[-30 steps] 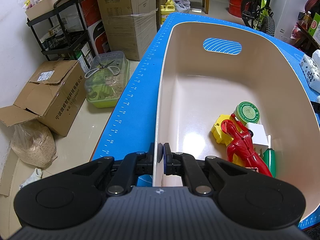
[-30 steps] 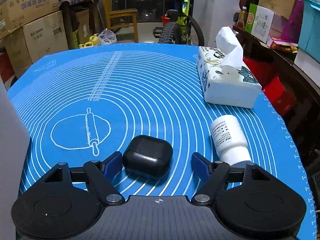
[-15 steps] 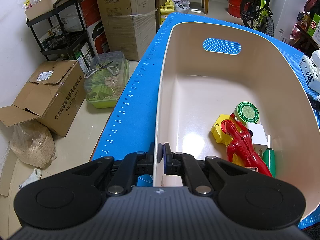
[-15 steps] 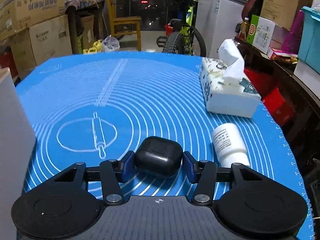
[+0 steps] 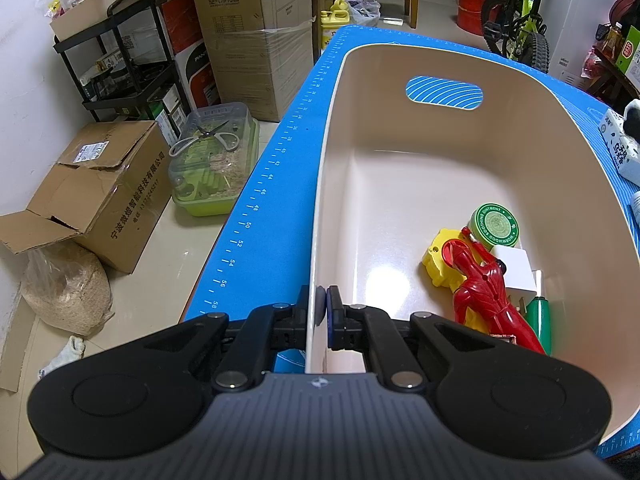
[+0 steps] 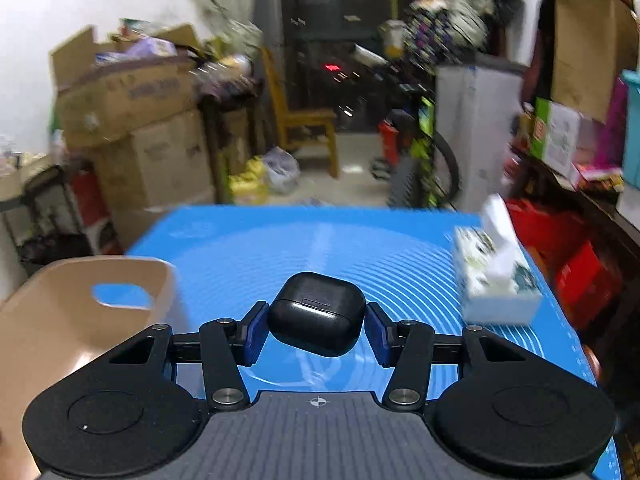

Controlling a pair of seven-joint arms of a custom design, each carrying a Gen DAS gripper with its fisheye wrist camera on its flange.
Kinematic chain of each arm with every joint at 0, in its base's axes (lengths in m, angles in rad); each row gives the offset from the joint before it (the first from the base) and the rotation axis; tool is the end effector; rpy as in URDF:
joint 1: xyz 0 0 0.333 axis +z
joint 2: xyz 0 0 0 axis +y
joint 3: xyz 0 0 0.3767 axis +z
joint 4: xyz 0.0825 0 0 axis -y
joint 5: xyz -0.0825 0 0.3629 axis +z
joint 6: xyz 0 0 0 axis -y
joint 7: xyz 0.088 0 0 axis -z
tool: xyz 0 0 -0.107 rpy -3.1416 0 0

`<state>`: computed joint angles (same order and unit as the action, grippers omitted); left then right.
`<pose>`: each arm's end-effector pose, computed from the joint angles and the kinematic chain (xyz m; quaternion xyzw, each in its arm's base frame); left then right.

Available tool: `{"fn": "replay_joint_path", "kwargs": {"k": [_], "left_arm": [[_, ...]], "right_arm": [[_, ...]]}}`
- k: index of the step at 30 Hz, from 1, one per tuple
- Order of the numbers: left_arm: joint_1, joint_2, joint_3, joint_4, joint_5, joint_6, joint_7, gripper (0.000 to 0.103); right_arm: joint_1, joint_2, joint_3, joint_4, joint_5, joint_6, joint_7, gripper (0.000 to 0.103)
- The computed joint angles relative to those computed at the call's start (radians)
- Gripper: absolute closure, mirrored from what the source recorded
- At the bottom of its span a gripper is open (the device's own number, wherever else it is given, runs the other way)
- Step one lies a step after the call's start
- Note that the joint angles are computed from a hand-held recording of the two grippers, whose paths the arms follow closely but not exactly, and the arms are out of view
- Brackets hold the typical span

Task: Organize rigid objects
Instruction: 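Carry the black earbud case into the basket and open the right tool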

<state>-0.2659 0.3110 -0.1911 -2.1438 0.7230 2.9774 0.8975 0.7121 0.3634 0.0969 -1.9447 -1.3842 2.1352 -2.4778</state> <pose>0.5255 -0.3003 0.3841 -0.5133 0.8111 -0.2201 0.1739 0.4674 0.4203 0.3779 -0.4402 0.7470 -0.4072 0.2871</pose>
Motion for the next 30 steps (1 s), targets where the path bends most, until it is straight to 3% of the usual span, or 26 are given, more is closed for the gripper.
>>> {"fn": "replay_joint_path", "kwargs": {"k": [5, 10, 14, 21, 30], "left_arm": [[-0.002, -0.001, 0.002, -0.001, 0.005, -0.001, -0.004, 0.094], [-0.002, -0.001, 0.001, -0.001, 0.006, -0.001, -0.006, 0.094], [-0.002, -0.001, 0.001, -0.001, 0.007, 0.000, -0.007, 0.094], [-0.003, -0.001, 0.001, -0.001, 0.009, -0.001, -0.009, 0.094], [-0.007, 0.000, 0.006, 0.002, 0.020, -0.004, -0.015, 0.094]], "right_arm": [[0.016, 0.013, 0.008, 0.059, -0.060, 0.056, -0.073, 0.046], [0.023, 0.069, 0.006, 0.151, -0.038, 0.171, -0.230, 0.046], [0.030, 0.123, -0.005, 0.216, 0.046, 0.254, -0.379, 0.046], [0.040, 0.181, -0.016, 0.279, 0.250, 0.324, -0.613, 0.046], [0.067, 0.222, -0.041, 0.333, 0.404, 0.320, -0.807, 0.046]]}}
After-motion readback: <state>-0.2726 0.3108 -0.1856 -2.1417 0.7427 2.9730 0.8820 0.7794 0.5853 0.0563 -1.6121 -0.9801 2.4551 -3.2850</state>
